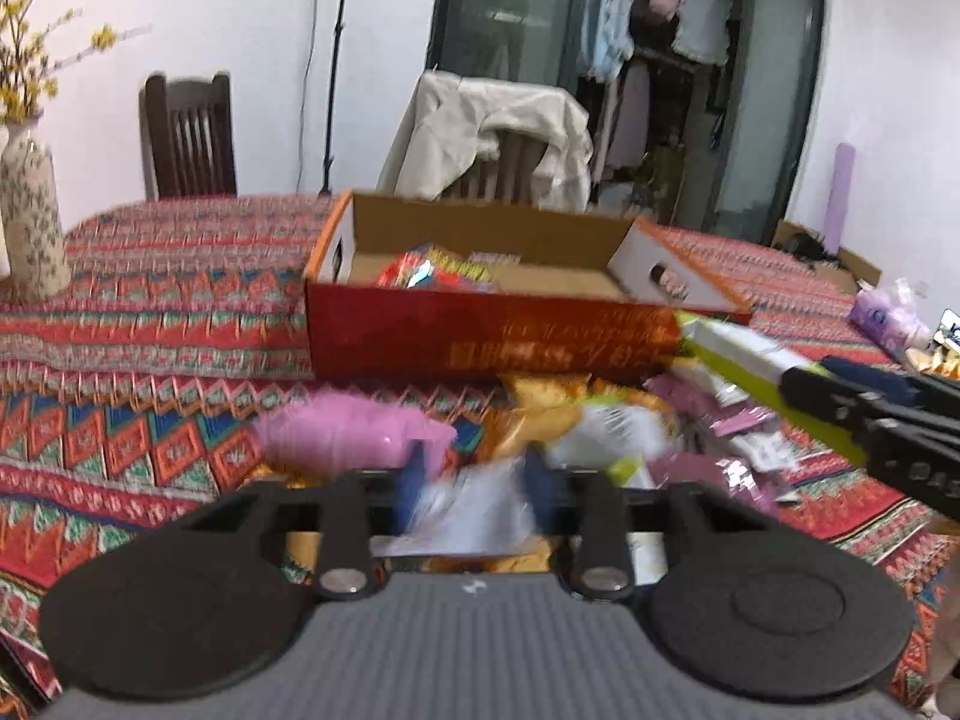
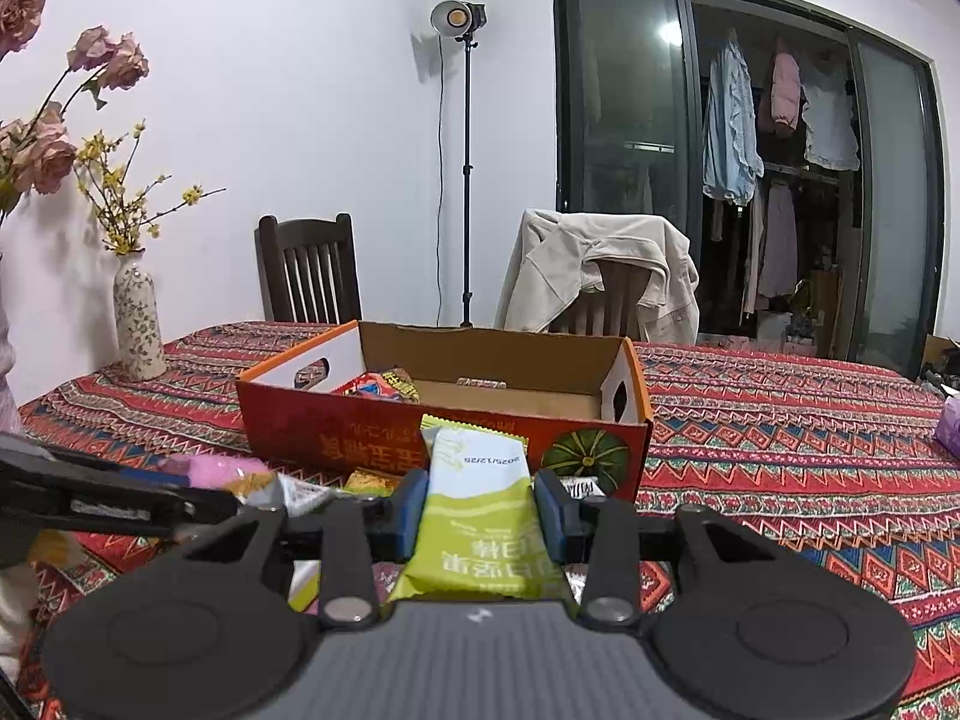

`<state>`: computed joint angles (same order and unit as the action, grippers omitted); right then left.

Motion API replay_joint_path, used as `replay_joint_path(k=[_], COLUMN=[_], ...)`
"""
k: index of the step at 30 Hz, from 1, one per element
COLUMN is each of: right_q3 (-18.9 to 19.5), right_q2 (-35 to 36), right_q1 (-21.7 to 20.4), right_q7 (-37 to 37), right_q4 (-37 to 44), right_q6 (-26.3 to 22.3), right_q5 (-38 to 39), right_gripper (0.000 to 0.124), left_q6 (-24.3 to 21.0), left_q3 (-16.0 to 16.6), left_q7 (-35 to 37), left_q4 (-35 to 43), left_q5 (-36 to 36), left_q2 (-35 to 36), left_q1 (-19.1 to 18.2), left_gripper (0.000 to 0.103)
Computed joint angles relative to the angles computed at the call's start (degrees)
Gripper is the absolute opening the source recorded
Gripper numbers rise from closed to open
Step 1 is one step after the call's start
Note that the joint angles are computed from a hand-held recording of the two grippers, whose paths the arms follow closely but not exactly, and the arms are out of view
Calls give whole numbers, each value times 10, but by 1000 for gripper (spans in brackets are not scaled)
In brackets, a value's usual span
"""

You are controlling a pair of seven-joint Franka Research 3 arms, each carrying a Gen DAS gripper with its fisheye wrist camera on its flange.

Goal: Organize snacks
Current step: 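Grasp the white wrapped snack with the left gripper while the right gripper holds the bar, then lift both snacks over the orange box and open both grippers to release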

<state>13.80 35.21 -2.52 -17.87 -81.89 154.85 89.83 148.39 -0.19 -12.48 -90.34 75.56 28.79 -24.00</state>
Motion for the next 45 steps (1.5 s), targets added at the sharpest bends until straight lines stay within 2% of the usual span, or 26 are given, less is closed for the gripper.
replay_joint_path(k=[2, 5, 6, 7, 8, 10, 12, 13, 15, 17, 18, 19, 20, 25, 30, 37, 41, 45], right_q3=[1, 2, 2, 1, 0, 0, 0, 0, -1, 0, 0, 1, 1, 0, -1, -1, -1, 0], right_q2=[1, 2, 1, 2, 2, 1, 0, -1, -1, -1, -2, -2, -3, -6, -7, -10, 2, 45], right_q1=[1, 1, 1, 2, 2, 2, 1, 0, 0, 0, -1, -1, 0, -2, -1, -3, 7, 27], right_q7=[-3, -3, -3, -1, 4, 7, 9, 8, 13, 16, 15, 15, 15, 11, 12, -1, 3, 63], right_q4=[4, 5, 4, 4, 4, 0, -4, -6, -8, -8, -9, -11, -12, -15, -17, -12, 20, 99], right_q6=[1, 1, 0, 0, 0, -1, -3, -3, -6, -7, -8, -9, -9, -10, -11, -14, -3, 23], right_q5=[2, 3, 3, 0, -4, -8, -12, -12, -17, -19, -19, -19, -20, -18, -19, -8, -11, -61], right_gripper=[38, 38, 38, 38, 38, 38, 38, 38, 38, 38, 38, 38, 38, 38, 38, 38, 38, 38], left_q6=[1, -13, -14, -13, -11, -10, -2, -5, -16, 0, 15, 28, 44, 58, 44, 16, -3, -10], left_q3=[3, -6, -8, -11, -14, -14, -8, -7, -12, -14, -10, -6, -2, 2, -2, -13, -15, -10], left_q7=[-7, 18, 29, 43, 56, 73, 70, 75, 102, 115, 107, 98, 88, 61, 24, -26, -29, 13], left_q4=[-4, 1, 2, 3, 4, 0, -15, -20, -24, -32, -40, -47, -53, -76, -92, -78, -28, 67], left_q5=[16, -4, -15, -29, -44, -63, -62, -62, -78, -92, -87, -78, -68, -46, -13, 72, 105, 74], left_q2=[-7, -3, 0, 3, 6, 9, 2, 0, 1, 1, -2, -5, -9, -26, -43, -62, -47, 4], left_q1=[-4, 0, 3, 7, 10, 10, 6, 5, 7, 15, 16, 16, 16, 17, 15, 17, 21, 30], left_gripper=[18, 20, 26, 41, 46, 66, 79, 82, 82, 79, 73, 60, 55, 44, 43, 43, 43, 43])
